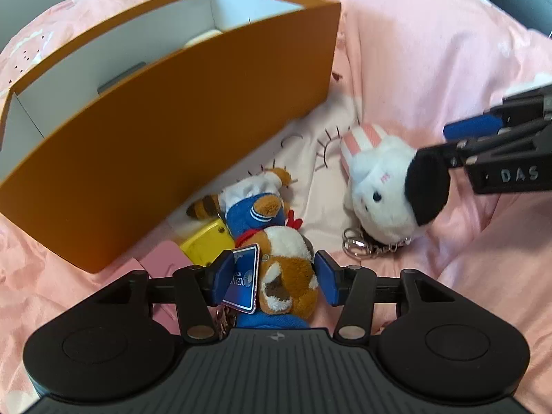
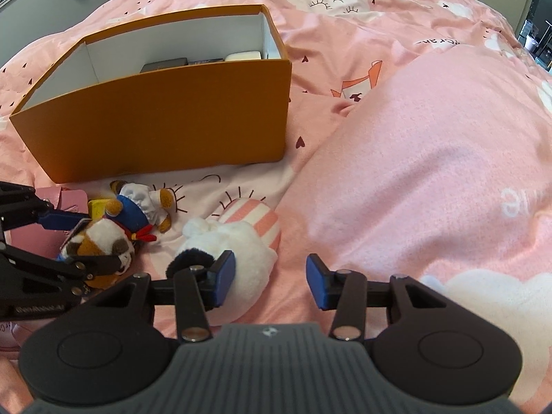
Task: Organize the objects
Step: 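Grasp the raccoon plush with the left gripper while the right grasps the white bunny plush, then lift the raccoon plush with the left gripper while the right lifts the bunny plush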
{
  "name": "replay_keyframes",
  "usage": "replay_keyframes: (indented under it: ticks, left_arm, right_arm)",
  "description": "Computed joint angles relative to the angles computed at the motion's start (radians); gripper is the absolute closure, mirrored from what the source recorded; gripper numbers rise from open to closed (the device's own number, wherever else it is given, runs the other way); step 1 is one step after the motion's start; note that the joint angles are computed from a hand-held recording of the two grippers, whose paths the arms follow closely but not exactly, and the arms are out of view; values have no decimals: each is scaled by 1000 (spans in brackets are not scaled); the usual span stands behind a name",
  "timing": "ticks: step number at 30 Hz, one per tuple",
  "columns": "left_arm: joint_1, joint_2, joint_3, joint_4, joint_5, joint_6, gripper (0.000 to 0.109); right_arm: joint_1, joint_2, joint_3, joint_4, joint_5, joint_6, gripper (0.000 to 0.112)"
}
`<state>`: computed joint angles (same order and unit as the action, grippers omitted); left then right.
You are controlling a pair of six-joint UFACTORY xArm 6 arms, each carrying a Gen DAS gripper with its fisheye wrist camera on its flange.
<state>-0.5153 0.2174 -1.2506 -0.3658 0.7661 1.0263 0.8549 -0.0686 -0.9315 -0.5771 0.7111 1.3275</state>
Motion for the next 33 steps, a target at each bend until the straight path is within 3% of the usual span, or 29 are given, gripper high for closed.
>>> replay_keyframes:
  ticks: [3, 6, 13, 16, 17, 20, 25, 28, 33]
  left_arm:
    - [-11, -16, 34, 31, -35, -18, 50]
    - [6, -23, 30, -34, -27, -33, 54]
    - [63, -4, -67, -258, 105, -108, 63]
    - [74, 39, -136, -307, 219, -89, 67]
    - [69, 47, -142, -308, 242, -86, 67]
    - [43, 25, -95, -292, 183, -75, 68]
    - [61, 34, -107, -294, 220, -101, 67]
    - [54, 39, -108, -259, 220, -125, 67]
    - [45, 36, -100, -214, 217, -135, 66]
  right_arm:
    - [-1, -4, 5, 2, 6, -5, 65]
    - [-1, -11, 15, 10, 17, 5, 65]
    - [-15, -28, 46, 22, -28, 26, 66]
    - [-20, -33, 52, 20, -46, 35, 66]
    - [-21, -35, 54, 21, -52, 37, 66]
    - [-22, -41, 57, 10, -59, 58, 67]
    - [-26, -70, 68, -43, -110, 139, 64]
    - [-31, -48, 53, 8, -169, 65, 49]
    - [-24, 18, 19, 169, -173, -82, 52]
